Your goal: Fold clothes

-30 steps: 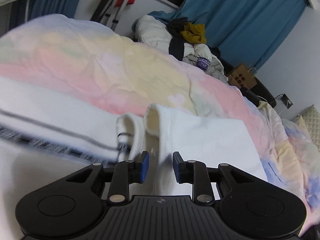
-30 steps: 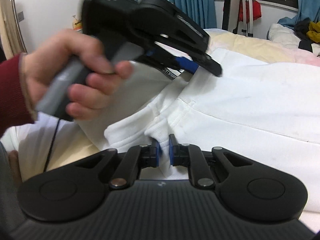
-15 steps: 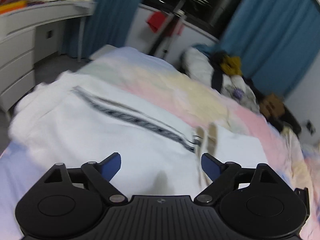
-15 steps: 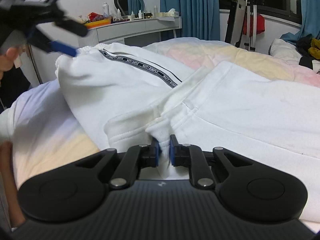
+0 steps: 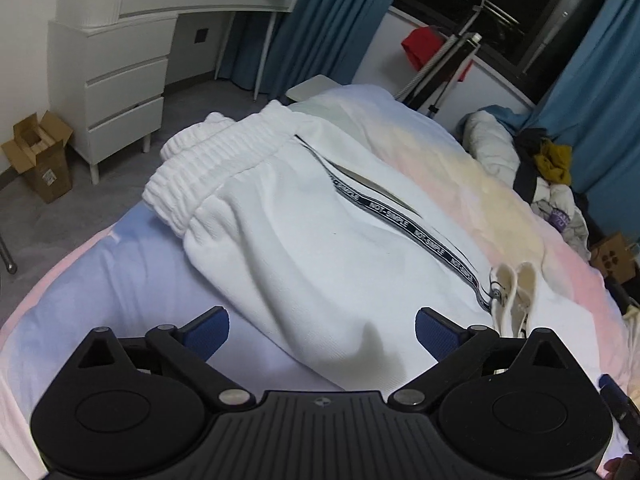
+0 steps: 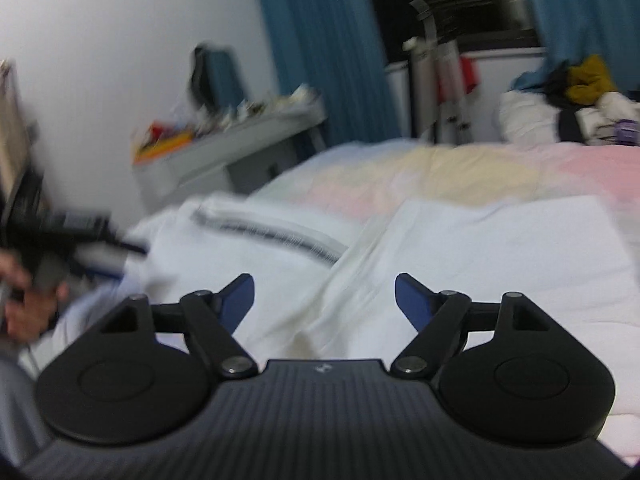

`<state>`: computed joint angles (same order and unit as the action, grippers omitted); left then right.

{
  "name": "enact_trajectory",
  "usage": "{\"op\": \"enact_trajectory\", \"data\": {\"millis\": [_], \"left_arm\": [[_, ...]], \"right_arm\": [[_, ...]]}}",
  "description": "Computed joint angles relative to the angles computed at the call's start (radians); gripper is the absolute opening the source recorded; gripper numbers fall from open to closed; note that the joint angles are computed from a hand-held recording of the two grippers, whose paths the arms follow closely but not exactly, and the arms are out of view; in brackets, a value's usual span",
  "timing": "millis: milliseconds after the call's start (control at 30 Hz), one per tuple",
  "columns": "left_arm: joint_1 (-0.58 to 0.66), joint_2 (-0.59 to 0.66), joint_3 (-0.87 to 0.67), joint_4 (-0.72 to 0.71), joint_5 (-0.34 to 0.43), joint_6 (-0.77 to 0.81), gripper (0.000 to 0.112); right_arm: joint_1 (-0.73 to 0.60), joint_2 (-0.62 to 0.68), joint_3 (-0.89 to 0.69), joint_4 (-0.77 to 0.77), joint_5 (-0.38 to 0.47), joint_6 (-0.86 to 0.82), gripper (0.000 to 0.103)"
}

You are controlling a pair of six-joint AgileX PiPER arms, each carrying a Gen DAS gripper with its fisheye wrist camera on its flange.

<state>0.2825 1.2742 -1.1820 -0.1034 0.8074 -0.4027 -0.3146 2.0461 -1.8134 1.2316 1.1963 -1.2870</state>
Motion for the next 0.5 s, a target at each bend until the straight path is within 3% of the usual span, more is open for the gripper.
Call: {"op": "enact_trajectory", "data": {"millis": [200, 367, 500], "left_arm": [[0.008, 0.039, 0.018, -0.008, -0.034, -0.046, 0.101], [0.046, 0.082, 0.024, -0.07, -0.056, -0.063, 0.101], [0.166, 0.098, 0.083, -0.356, -0.124, 0.078, 0.101]], "right_arm": [[0.012, 0.021, -0.002, -0.05, -0.25, 0.091, 0.079], [0.088, 0.112, -0.089, -0.316, -0.318, 0.263, 0.079], [0.118, 0.087, -0.027, -0.319, -0.376, 0.161, 0.081]]}}
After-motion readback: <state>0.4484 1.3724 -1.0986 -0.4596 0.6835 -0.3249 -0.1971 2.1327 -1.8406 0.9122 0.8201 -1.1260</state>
